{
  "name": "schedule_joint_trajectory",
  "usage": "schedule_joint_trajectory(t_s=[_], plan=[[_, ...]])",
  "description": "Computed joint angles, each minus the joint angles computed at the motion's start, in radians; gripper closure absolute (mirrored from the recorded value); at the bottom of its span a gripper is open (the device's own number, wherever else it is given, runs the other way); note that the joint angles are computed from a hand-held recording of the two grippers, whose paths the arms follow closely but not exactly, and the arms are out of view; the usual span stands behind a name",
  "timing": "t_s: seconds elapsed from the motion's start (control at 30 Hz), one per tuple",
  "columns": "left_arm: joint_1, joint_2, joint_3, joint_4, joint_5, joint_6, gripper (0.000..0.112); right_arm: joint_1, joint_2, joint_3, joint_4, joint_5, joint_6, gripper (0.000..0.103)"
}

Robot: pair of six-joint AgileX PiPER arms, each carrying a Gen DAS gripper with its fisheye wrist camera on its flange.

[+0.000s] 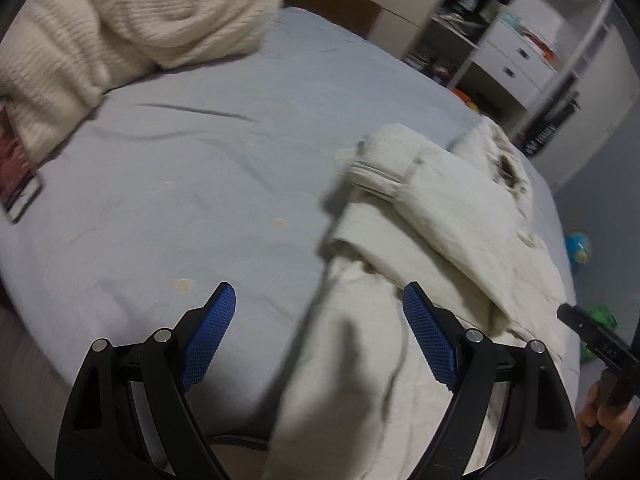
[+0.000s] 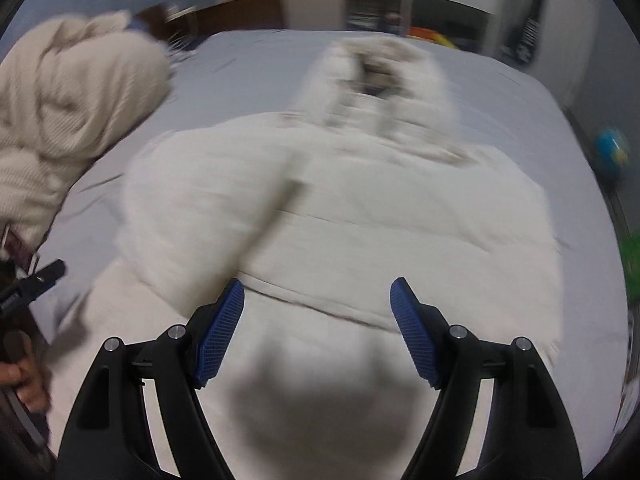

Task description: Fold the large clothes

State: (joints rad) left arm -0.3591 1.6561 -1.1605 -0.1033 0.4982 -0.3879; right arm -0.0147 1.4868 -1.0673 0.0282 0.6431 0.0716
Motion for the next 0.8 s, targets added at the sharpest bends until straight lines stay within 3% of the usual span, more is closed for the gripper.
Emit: schedule_joint_trajectory(t_s=[0.13, 0.43, 0.57, 0.63, 0.8], plan=[[0.020, -0.007, 0.019, 0.061, 0.005, -0.101, 0.031, 0.203, 0.180, -0.226, -0.126, 0.073, 0.135, 0.032], [0.112, 0.033, 0.023, -0.177, 0.021, 0.060, 0.033, 0.415, 0.545, -0.677, -0.318, 0.300, 0.195, 0.032], [0.115, 0.036, 0.021, -0.195, 0.027, 0.081, 0.033, 0.445, 0.610, -0.730, -0.384, 0.347, 0.190, 0.032], [0.114, 0.036, 0.021, -0.191, 0.028, 0.083, 0.033, 0.445, 0.597, -0.691, -0.414, 0.314, 0.195, 0.033], [0.115, 0.036, 0.021, -0.197, 0.031, 0.088, 0.034, 0.369, 0.499, -0.595, -0.325, 0.224, 0.155, 0.081]])
